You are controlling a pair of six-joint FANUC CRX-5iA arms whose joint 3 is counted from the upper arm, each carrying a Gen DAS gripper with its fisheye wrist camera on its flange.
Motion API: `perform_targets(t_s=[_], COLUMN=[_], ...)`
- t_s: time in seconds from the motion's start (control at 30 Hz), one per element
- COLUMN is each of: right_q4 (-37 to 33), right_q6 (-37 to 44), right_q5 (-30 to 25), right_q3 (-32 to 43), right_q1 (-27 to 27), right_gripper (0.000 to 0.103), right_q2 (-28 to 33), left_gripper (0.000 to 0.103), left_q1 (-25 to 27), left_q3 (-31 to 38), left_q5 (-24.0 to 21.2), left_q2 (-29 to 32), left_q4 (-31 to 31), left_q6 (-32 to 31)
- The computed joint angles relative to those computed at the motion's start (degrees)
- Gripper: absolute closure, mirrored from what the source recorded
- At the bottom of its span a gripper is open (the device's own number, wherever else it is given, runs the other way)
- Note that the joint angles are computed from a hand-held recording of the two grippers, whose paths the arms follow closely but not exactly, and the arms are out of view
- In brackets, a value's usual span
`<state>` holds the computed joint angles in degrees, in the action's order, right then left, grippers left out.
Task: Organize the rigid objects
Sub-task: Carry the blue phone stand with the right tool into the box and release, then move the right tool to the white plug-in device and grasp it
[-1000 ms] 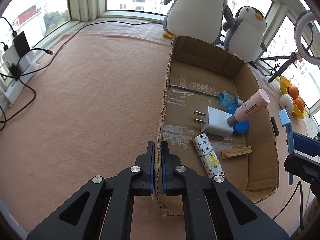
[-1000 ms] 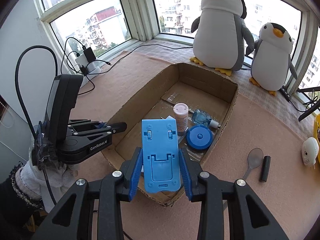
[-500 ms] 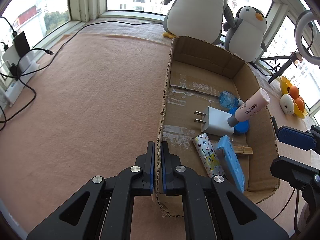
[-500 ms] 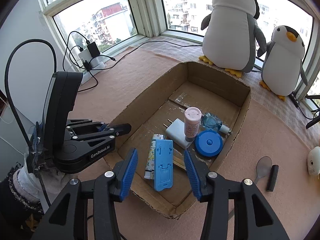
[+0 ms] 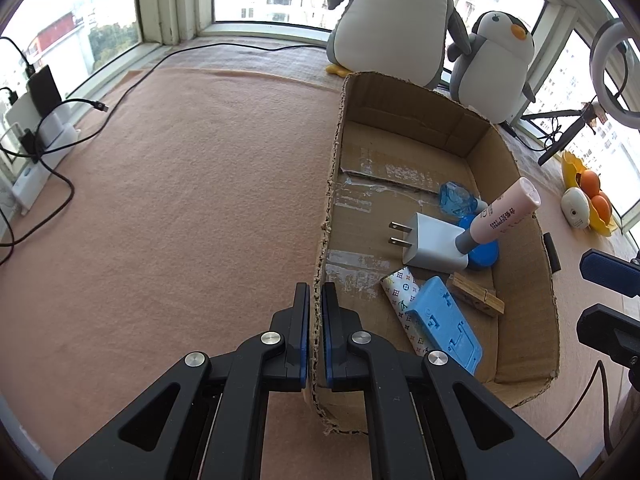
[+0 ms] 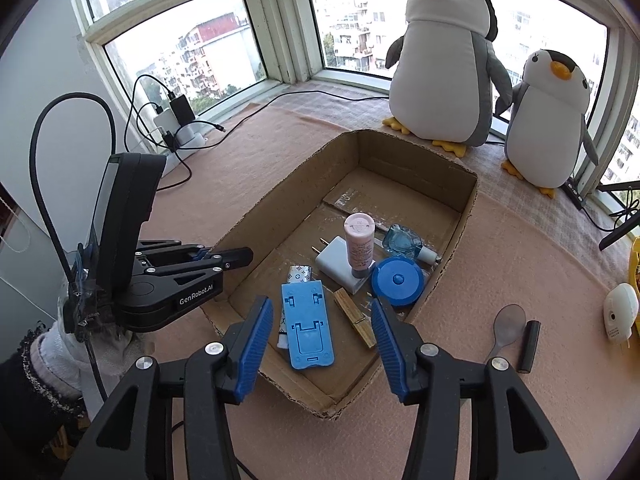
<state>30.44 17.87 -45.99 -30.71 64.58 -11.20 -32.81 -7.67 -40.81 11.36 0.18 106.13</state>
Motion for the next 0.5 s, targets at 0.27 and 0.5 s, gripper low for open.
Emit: perform_targets(t_s=[0.27,0.5], right_q4=[2.1,3.8], right_q6=[-4.7,-9.3], right_q5=[-2.8,-6.1], right_q3=[-4.3,-8.3], right_q1=[0.6,0.5], right_gripper=[0.052,0.048], right_q2=[-5.3,-10.5], left_gripper=[0.098,0.095], left_q1=[-0.4,-1.0], left_q3=[1.0,1.8], left_q5=[-1.3,-2.5], left_q2=[-0.1,-0.5], left_q4=[-1.1,-2.9], left_q6=[1.1,2.9])
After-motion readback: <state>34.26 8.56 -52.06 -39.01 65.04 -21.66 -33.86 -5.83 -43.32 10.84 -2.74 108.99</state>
